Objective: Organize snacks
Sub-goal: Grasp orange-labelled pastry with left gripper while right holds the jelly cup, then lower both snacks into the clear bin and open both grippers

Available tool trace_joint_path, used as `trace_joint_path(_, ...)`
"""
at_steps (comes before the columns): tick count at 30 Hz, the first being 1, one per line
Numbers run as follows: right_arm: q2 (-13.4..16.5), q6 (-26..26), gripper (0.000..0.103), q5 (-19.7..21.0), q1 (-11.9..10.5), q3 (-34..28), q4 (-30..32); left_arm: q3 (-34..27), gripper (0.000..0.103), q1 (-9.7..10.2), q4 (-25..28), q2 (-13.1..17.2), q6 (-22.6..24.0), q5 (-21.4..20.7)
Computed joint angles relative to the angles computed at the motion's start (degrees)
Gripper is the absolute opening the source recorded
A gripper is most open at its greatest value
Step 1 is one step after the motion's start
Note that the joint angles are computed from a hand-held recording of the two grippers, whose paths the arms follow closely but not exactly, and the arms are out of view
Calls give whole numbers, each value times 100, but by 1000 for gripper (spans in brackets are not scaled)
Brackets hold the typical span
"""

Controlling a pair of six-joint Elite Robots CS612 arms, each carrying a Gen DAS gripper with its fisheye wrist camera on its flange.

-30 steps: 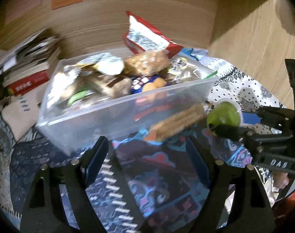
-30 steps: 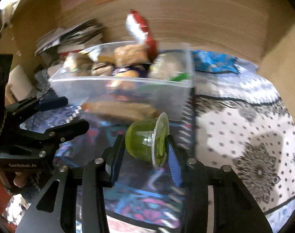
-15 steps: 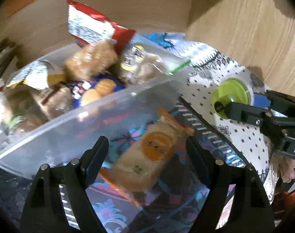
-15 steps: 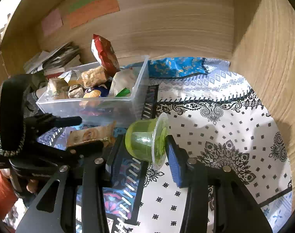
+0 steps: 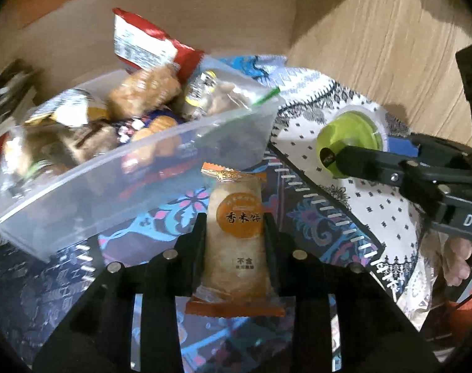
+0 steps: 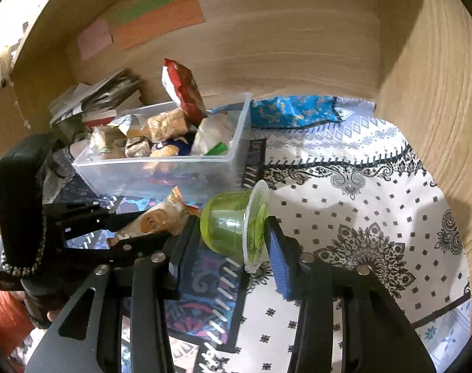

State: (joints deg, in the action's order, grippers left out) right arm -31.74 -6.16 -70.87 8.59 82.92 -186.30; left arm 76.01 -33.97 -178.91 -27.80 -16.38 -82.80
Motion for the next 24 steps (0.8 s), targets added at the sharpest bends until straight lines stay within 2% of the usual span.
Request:
trace_joint_path(6,-18,-70,39,71,41,-21,-135,382,34,15,-595,-219,-159,104)
trace_joint_path(15,47,-191,39,84,157,-306,-154,628,34,43,-1225,-425,-307,797)
trace_joint_path(24,240,-269,39,47,267,-824,12,301,34,201,-1139,-355,-382,1027)
